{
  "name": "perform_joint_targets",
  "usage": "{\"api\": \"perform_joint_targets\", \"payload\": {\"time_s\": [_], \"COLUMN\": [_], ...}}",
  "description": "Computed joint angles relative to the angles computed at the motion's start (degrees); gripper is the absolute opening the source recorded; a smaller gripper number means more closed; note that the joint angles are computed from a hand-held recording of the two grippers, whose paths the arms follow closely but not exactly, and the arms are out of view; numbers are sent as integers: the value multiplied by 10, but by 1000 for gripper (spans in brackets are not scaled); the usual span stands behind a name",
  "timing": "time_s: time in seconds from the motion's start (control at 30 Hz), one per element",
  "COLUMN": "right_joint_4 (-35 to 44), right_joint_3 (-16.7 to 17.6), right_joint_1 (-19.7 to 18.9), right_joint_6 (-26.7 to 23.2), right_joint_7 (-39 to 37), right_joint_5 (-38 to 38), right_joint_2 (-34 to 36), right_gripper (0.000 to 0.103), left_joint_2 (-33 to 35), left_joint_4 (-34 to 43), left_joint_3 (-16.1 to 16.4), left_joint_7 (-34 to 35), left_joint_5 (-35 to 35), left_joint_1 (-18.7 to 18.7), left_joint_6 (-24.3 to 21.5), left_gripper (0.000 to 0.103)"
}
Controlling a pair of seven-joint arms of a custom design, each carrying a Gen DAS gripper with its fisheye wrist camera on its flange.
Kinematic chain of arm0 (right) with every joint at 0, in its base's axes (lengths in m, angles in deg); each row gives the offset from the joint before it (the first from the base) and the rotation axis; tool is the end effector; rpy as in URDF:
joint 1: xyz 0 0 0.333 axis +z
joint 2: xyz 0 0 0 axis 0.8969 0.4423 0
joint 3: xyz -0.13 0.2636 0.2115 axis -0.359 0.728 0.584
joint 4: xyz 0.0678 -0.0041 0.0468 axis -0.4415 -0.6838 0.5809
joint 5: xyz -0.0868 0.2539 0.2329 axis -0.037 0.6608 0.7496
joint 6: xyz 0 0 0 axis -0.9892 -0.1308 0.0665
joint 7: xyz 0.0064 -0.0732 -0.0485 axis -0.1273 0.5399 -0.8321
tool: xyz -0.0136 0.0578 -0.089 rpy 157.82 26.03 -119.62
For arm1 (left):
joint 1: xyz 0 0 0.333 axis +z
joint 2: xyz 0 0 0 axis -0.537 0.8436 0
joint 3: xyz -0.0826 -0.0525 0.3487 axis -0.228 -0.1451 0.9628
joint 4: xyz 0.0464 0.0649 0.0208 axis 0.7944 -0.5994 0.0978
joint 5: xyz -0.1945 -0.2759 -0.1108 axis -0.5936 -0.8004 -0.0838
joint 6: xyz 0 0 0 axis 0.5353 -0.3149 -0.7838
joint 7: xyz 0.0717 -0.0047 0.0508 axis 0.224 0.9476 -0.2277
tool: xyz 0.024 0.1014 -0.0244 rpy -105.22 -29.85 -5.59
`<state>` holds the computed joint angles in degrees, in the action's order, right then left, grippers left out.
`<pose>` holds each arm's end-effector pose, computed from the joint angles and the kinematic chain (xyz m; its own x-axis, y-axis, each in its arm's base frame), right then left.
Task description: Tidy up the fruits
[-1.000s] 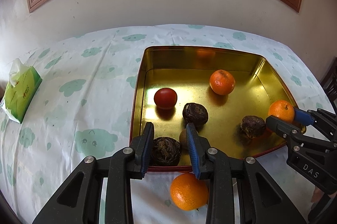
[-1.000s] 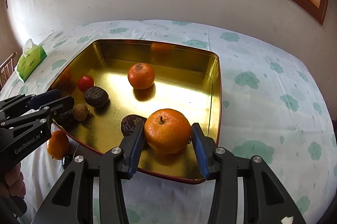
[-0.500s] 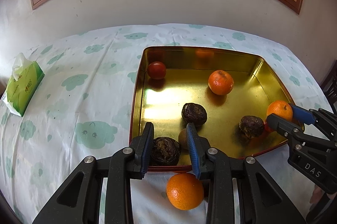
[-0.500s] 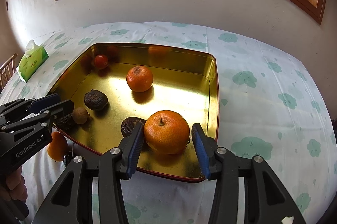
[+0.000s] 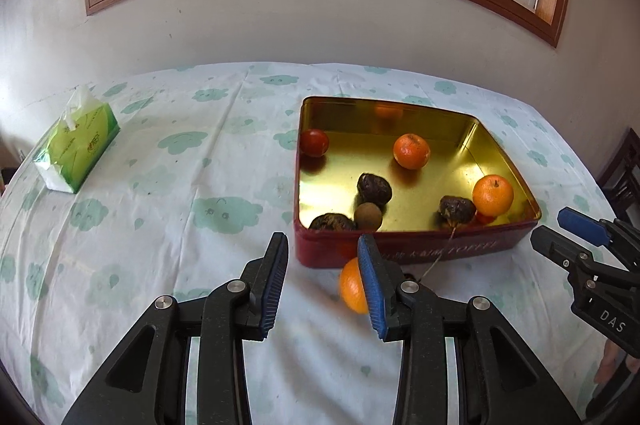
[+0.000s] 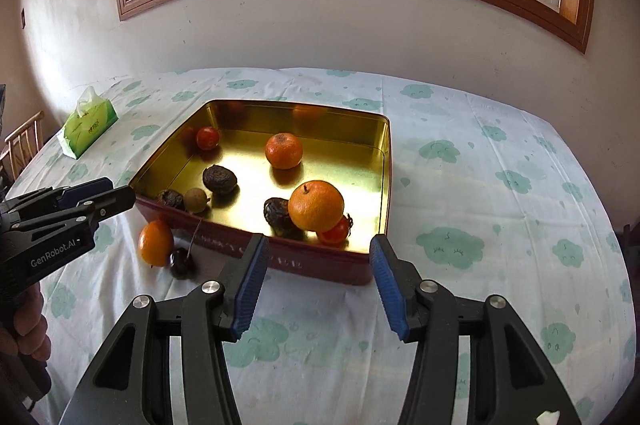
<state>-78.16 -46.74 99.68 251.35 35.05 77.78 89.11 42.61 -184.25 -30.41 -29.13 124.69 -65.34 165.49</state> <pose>0.6007 0.3848 0.3774 0.6077 -0.7940 0.0172 -0.5777 -0.4568 -0.6765 0.5007 -0.4207 0.3629 0.3732 -0.9232 0.0918 -0.6453 -0.3295 -0.6892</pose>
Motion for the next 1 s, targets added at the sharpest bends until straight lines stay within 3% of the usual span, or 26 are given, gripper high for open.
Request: {"api": "perform_joint_targets", "payload": {"time_s": [0.23, 0.37, 0.6, 1.0], "right_joint_4": [-55, -59, -34, 25], "right_joint_3": [-7, 6, -19, -37], "right_joint_1": [24, 25, 62, 93], "right_joint_6": [2, -5, -16, -43], "right_joint_7": [-4, -2, 18, 60], "right_joint_5": [-7, -4, -23, -62], "right_joint_2": [-12, -10, 10, 54], "right_gripper": [49, 49, 48, 45], "left_joint_2": [-25, -26, -30, -35], "left_joint_4": [-74, -94, -121, -136], "left_joint_3": [-17, -23, -23, -20], "left_joint_7": [-34, -38, -54, -88], "left_joint_5": [-9, -14, 8, 43], "left_joint_1": [-5, -3, 8, 20], "left_joint_6": [-9, -13, 9, 49], "left_gripper": [38, 38, 38, 43]}}
